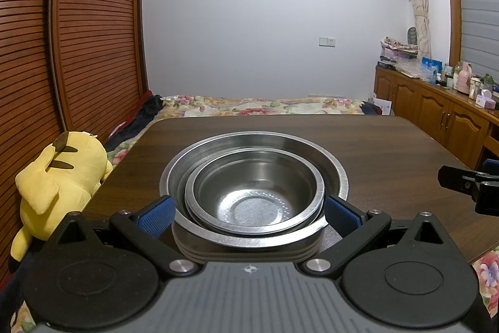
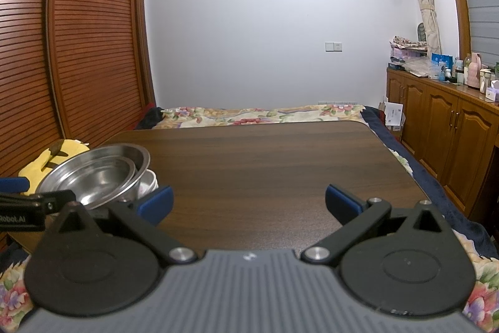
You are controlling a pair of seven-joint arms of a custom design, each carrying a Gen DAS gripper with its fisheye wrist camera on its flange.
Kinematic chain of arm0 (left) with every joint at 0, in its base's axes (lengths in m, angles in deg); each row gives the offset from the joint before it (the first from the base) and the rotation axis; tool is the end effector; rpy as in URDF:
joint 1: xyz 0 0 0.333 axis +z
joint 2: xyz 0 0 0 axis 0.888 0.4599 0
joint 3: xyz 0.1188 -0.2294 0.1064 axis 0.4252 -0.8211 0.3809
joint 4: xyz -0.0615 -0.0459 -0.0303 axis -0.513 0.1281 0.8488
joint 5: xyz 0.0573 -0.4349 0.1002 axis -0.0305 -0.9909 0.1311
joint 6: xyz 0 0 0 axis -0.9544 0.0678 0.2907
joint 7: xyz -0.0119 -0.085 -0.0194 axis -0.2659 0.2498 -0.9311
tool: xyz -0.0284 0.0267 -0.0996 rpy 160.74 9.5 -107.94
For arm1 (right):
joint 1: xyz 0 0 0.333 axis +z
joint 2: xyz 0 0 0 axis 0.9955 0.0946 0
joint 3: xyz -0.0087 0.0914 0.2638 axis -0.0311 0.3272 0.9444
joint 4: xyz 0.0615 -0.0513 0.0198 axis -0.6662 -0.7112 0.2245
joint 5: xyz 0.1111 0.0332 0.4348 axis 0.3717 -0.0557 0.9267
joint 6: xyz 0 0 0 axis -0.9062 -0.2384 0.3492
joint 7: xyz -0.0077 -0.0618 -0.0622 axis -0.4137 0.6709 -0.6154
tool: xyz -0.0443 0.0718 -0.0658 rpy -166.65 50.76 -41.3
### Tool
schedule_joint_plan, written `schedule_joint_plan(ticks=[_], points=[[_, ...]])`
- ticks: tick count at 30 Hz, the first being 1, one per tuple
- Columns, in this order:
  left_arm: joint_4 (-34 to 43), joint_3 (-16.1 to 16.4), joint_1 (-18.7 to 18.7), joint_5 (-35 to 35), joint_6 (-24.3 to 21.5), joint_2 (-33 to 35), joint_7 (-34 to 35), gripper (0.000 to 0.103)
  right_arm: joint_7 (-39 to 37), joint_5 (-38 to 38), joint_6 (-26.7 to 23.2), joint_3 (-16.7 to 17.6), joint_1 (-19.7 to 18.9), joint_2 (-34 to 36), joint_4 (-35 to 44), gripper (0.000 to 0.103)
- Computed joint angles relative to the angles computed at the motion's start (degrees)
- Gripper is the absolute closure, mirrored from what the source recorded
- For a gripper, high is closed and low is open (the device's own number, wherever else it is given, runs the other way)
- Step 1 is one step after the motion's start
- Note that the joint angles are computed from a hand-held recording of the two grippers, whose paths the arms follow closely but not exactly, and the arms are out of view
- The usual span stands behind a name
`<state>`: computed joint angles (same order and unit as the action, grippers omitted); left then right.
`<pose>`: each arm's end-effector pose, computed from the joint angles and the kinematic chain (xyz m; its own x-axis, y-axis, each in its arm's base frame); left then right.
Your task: Organize plates and bowls
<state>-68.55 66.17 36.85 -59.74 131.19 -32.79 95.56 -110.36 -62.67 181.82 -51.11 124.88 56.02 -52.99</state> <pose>0.6697 -0.2880 0.2903 -0.3462 -0.9378 -0.0251 -0.4016 0.1723 -0.8995 0.6408 0.4263 0.2718 -0.1916 -0.9783 -0.0795 -0.2999 0.1355 -0.9443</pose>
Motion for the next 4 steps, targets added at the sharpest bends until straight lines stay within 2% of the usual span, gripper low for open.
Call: schedule_joint_plan(ticks=[4], points=[[0.0, 0.3, -0.4, -0.3, -0.1, -0.1, 0.1, 0.0, 0.0, 0.1, 0.0, 0.0, 0.0, 0.1, 0.1, 0.0]])
